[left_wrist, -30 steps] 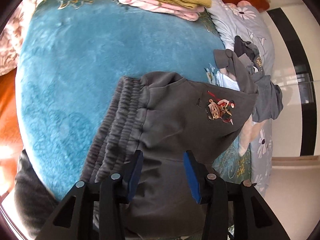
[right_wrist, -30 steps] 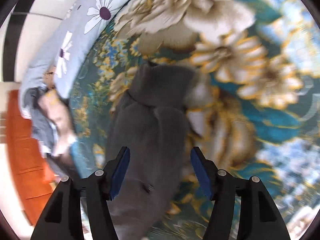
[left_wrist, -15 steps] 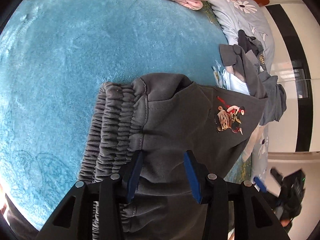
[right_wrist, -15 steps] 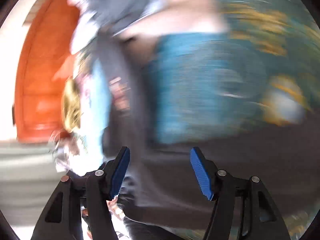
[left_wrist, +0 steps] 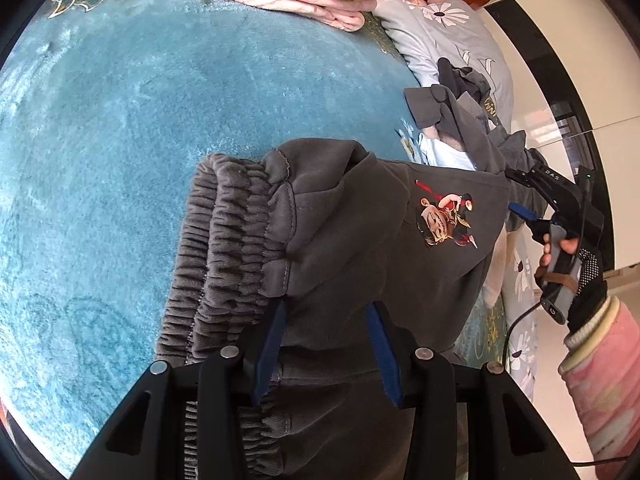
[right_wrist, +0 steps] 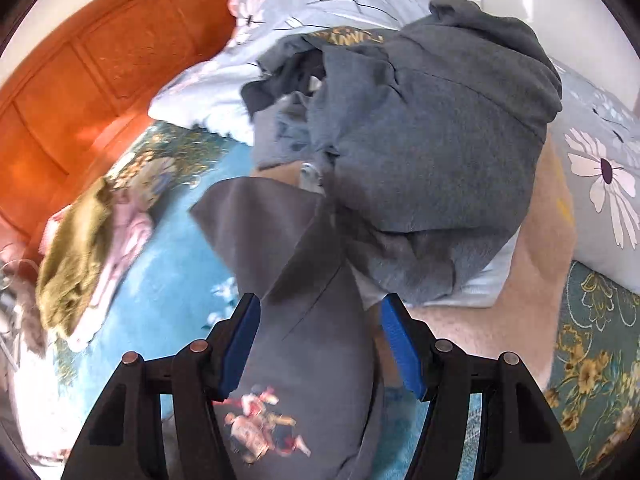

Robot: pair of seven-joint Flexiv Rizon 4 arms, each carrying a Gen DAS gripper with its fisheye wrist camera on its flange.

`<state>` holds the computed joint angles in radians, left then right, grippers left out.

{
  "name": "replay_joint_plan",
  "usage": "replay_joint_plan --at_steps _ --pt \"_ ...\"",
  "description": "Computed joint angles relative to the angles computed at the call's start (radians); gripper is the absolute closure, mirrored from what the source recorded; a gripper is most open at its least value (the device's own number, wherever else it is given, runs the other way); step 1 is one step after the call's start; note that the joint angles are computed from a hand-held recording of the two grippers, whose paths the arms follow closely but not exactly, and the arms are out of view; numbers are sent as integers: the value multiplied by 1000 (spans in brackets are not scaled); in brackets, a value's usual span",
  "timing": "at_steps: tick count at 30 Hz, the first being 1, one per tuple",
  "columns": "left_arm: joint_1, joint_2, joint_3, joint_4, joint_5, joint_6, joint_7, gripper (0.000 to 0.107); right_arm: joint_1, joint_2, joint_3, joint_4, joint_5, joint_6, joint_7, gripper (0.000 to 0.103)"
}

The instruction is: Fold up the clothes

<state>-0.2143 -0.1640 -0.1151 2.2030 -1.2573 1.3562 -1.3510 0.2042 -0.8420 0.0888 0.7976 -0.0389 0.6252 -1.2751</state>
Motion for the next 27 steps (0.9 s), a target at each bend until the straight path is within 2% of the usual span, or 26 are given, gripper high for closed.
replay_joint_plan --at_steps 3,4,5,7,8,9,11,15,17,20,22,23,24,27 --pt "2 5 1 -2 -28 -18 5 60 8 -52 -6 -86 -5 -60 31 40" --pt "4 8 4 -2 -28 -30 -3 60 10 -62 -6 -103 -5 -77 36 44" --pt "6 11 7 -3 -26 -43 -12 60 16 -72 -12 -121 -12 -96 44 63" --pt "11 24 15 -2 -11 -73 -28 59 29 -79 -23 -138 -28 -123 52 72" --pt "9 33 16 1 -21 -76 -27 59 30 -73 -18 -133 -27 -124 38 82" --pt "3 43 14 6 -50 -64 -12 59 32 -69 -12 -132 -25 -127 21 87" --pt "-13 65 15 16 -109 -35 18 59 23 -41 20 -102 8 -116 -22 89" --pt "-32 114 37 39 -123 15 16 59 9 90 102 81 97 -33 -193 92" --pt "-28 137 55 58 -66 29 -32 57 4 154 151 176 157 -25 -285 92" --pt "-17 162 75 82 11 29 -105 56 14 197 201 269 237 -62 -401 91" --pt "-14 170 80 88 28 21 -121 56 26 201 212 301 275 -108 -449 87" --pt "-19 166 76 84 0 18 -94 55 28 205 213 314 299 -126 -450 86" --pt "-24 163 72 81 -26 15 -68 55 21 208 217 318 332 -145 -448 80" --pt "-35 141 60 68 -83 -13 -12 55 -32 215 236 296 463 -200 -448 71"
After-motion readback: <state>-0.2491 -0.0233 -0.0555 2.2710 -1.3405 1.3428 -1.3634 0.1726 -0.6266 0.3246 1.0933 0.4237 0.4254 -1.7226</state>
